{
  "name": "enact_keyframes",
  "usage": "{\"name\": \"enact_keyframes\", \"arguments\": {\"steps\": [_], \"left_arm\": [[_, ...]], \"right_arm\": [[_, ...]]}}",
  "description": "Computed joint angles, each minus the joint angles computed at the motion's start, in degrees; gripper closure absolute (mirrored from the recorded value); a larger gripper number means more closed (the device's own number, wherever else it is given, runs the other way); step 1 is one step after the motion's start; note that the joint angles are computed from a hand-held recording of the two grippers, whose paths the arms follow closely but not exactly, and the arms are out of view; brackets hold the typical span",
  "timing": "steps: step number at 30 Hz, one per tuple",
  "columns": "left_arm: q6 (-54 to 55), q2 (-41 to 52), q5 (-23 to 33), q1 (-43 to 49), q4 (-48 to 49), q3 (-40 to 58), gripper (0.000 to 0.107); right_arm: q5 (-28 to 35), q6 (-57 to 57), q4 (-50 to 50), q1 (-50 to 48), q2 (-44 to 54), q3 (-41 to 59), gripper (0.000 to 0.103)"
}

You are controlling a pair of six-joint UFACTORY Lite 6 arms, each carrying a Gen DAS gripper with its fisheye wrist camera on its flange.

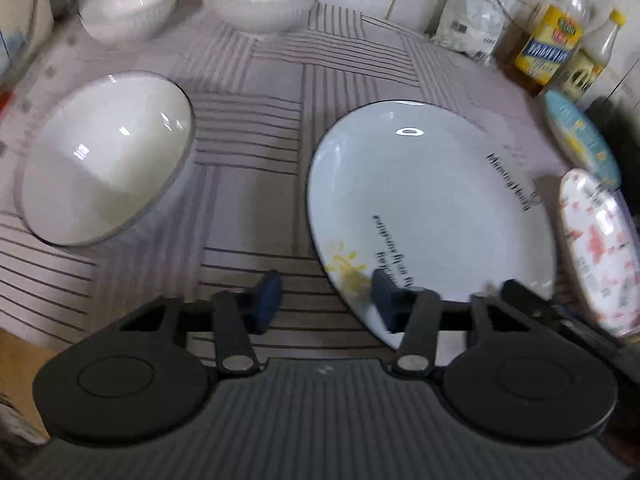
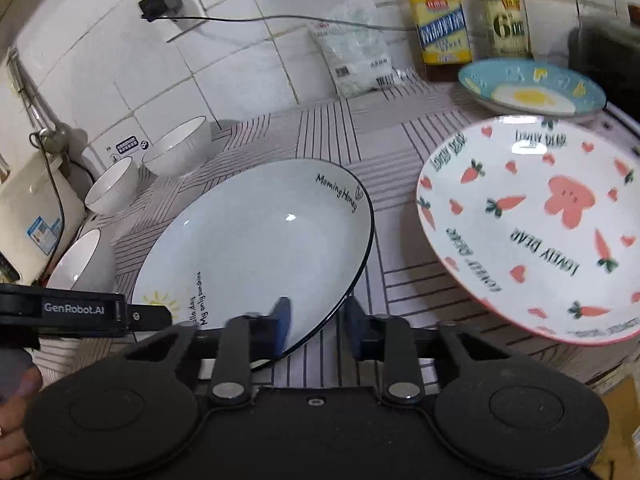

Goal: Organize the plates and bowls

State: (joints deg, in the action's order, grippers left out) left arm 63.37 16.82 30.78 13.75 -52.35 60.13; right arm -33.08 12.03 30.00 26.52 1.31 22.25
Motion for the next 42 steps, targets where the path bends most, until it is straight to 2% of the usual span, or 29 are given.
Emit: {"name": "enact_keyframes", "arguments": {"steps": [3,7,11,13,16,22,33,36,42], "left_arm": [[4.24,1.1,1.44,0.34,-3.21,0.53,0.076],[7.59,1.69,0.79,-0.47,-7.56,-0.03,0.077],[12.7,0.05,-3.29,-2.56,-11.95,-2.8,0.077],[11.24,0.09,-3.0,-2.83,-9.42,-2.04,0.077],[8.25,1.24,-0.48,-2.02,-5.26,0.33,0.077],[8.98,1.49,-0.09,-1.6,-5.87,2.09,0.077],[-4.99,15.12,4.68,-4.44,0.65,24.0,0.077],[-8.6,20.71,6.06,-5.65,3.4,31.64,0.077],[-20.72,31.03,9.27,-8.12,12.0,46.75,0.077]], "right_arm": [[-2.24,4.25,-2.66,-1.18,1.66,-0.03,0.08],[-3.3,5.97,-3.58,-1.47,2.32,-0.08,0.079],[-7.51,12.74,-16.17,-6.89,4.12,-1.2,0.079],[-8.42,13.65,-19.34,-8.62,4.83,-0.88,0.078],[-7.54,8.16,-15.46,-6.99,4.41,-0.46,0.078],[-6.13,6.81,-18.99,-9.02,4.34,1.51,0.078],[-0.83,5.43,-27.76,-16.1,9.91,15.07,0.078],[0.2,2.72,-26.26,-17.17,12.44,18.94,0.078],[8.02,0.11,-24.96,-18.88,18.95,29.52,0.078]]}}
